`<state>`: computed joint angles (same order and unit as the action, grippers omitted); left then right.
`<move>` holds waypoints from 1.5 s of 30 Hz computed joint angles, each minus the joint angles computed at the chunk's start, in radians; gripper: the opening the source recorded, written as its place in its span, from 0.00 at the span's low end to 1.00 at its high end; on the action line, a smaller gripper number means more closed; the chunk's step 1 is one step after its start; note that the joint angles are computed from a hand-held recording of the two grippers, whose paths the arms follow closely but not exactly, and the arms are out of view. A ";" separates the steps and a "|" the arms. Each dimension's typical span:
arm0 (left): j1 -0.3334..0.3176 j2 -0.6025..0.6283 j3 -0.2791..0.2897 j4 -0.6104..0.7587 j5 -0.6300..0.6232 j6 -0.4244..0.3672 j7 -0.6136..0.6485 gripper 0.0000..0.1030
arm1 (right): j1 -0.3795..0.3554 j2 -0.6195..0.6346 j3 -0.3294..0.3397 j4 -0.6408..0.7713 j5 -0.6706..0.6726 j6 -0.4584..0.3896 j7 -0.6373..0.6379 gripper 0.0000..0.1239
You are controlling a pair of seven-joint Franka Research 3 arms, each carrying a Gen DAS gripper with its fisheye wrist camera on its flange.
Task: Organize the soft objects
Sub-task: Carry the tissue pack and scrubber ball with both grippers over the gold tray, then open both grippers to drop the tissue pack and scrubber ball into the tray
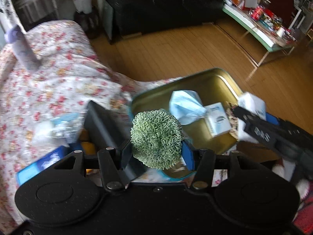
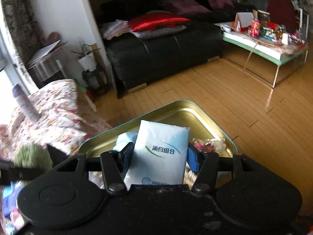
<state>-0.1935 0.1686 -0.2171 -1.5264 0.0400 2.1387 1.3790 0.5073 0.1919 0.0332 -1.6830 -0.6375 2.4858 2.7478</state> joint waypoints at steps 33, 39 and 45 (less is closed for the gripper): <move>-0.065 0.240 -0.040 0.193 -0.046 -0.102 0.030 0.71 | 0.014 0.226 -0.148 0.207 0.097 0.096 -0.128 0.51; -0.056 0.177 -0.036 0.120 -0.045 -0.065 0.013 0.71 | 0.032 0.221 -0.160 0.205 0.051 0.070 -0.110 0.53; -0.040 0.068 -0.024 -0.003 -0.038 -0.004 -0.023 0.74 | 0.042 0.194 -0.164 0.173 -0.024 0.064 -0.051 0.56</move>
<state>-0.2331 0.2367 -0.2411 -1.5299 0.0015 2.1349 1.3565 0.5495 0.3859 -0.1312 -1.5102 -0.6617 2.5499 2.6964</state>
